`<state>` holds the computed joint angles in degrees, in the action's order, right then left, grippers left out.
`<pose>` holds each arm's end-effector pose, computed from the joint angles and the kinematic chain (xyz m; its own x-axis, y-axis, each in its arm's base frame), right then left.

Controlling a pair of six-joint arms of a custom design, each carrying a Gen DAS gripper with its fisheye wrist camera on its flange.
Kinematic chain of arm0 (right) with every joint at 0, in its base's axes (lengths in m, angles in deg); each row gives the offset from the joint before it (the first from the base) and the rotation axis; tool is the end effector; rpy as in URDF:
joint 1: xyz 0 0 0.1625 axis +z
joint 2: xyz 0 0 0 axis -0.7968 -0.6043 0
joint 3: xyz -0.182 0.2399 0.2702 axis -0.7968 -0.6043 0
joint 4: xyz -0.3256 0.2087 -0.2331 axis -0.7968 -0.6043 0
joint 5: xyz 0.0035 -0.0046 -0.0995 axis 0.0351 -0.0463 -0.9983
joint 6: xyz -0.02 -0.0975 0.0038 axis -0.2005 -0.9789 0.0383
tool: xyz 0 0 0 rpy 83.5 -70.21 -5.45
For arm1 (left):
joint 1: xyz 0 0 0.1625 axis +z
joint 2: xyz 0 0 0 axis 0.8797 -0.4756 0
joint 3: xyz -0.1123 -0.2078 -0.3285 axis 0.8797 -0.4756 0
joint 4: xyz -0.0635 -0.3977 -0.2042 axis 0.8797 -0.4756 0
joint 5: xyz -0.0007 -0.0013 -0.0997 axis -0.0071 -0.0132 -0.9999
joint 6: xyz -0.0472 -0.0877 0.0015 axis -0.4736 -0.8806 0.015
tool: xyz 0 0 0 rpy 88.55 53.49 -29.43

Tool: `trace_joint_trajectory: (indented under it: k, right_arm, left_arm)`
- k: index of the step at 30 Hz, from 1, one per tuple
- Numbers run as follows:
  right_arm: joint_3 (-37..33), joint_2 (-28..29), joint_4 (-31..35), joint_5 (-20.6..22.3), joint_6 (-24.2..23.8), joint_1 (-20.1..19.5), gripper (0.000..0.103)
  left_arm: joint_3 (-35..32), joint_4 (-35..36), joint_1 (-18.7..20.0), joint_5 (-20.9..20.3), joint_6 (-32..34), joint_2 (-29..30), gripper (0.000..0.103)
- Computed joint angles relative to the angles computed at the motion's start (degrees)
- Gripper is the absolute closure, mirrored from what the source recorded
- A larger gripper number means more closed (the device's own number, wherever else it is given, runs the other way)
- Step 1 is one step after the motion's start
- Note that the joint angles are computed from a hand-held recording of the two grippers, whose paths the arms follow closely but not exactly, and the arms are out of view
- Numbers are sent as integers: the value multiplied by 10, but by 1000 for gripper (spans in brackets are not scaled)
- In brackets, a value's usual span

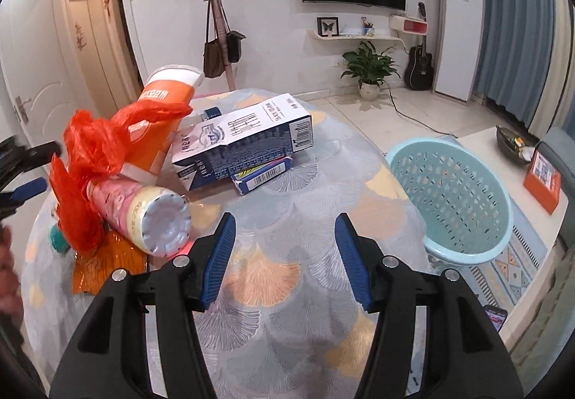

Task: Collect trash
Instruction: 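Grasp the red plastic bag with the left gripper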

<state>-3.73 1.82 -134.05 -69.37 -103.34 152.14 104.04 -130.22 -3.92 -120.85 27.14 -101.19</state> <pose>0.2291 -0.7899 0.2011 -0.7138 -0.3530 0.6048 -0.6559 0.6399 -0.4005 -0.2192 -0.7557 0.2565 -0.8303 -0.4500 -0.3287 0.0571 0.5181 -0.8534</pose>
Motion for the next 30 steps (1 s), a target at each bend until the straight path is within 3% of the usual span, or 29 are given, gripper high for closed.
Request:
trace_joint_trajectory:
  k: [3, 5, 8, 14, 21, 23, 30]
  right_arm:
    - [-5, 5, 2, -6, -1, 1, 49]
    - [-11, 10, 9, -9, 4, 1, 49]
    - [-20, 14, 33, -1, 16, 0, 49]
    - [-6, -9, 70, 65, 17, -7, 49]
    - [6, -18, 88, 95, -15, -5, 46]
    - [-1, -14, 96, 96, -19, -2, 46]
    - [-27, 2, 128, 102, -53, 12, 39]
  left_arm:
    - [-2, 71, 18, -11, -36, -14, 19]
    - [-8, 108, 27, -21, -47, -16, 30]
    - [-18, 126, 35, -32, -39, -12, 33]
    - [-21, 100, 36, -28, 7, -2, 33]
    - [23, 61, 40, -56, 27, -27, 42]
    - [19, 80, 41, -56, 19, -26, 59]
    - [14, 57, 39, -41, 34, -15, 80]
